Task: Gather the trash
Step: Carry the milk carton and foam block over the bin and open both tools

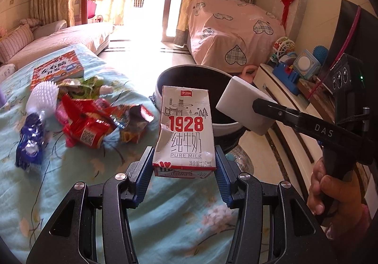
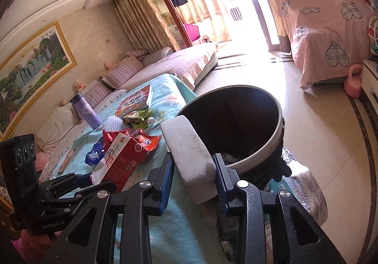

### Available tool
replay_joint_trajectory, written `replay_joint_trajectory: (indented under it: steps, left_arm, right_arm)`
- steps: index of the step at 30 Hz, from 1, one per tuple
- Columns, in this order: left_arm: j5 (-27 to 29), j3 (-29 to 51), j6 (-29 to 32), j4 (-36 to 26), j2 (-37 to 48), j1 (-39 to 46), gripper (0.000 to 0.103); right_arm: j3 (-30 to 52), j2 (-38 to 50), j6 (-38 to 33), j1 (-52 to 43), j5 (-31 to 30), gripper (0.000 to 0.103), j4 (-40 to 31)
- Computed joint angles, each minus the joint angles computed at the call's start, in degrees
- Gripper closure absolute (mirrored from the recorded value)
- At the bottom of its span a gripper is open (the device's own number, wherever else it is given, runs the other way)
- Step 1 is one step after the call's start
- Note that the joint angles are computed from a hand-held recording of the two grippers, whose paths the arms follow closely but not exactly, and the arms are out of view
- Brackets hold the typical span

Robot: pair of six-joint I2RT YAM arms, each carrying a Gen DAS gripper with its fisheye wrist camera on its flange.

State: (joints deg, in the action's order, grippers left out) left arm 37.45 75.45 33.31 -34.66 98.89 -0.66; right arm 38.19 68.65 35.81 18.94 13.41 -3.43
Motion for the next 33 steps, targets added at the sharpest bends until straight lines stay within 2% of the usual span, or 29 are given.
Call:
replay_joint_trajectory:
  steps: [9,24,33]
  left_arm:
    - [-2.68,4.55,-2.78,0.14,2.47,-4.91,0.055]
    - [-8.50,13.59,-5.80,-1.82,10.23,-11.18,0.055]
    - [-9.29,19.23,-7.17,-4.05,14.87,-12.41,0.054]
  right_arm:
    - [1.36,1.02,-2.64,-6.32,-2.81,0.069,0.11]
    - [6.31,8.28,-5.82,-12.80,-6.90,0.069,0.01]
    - [9.22,11.54,-7.37,-15.13,-8.51,0.069,-0.83]
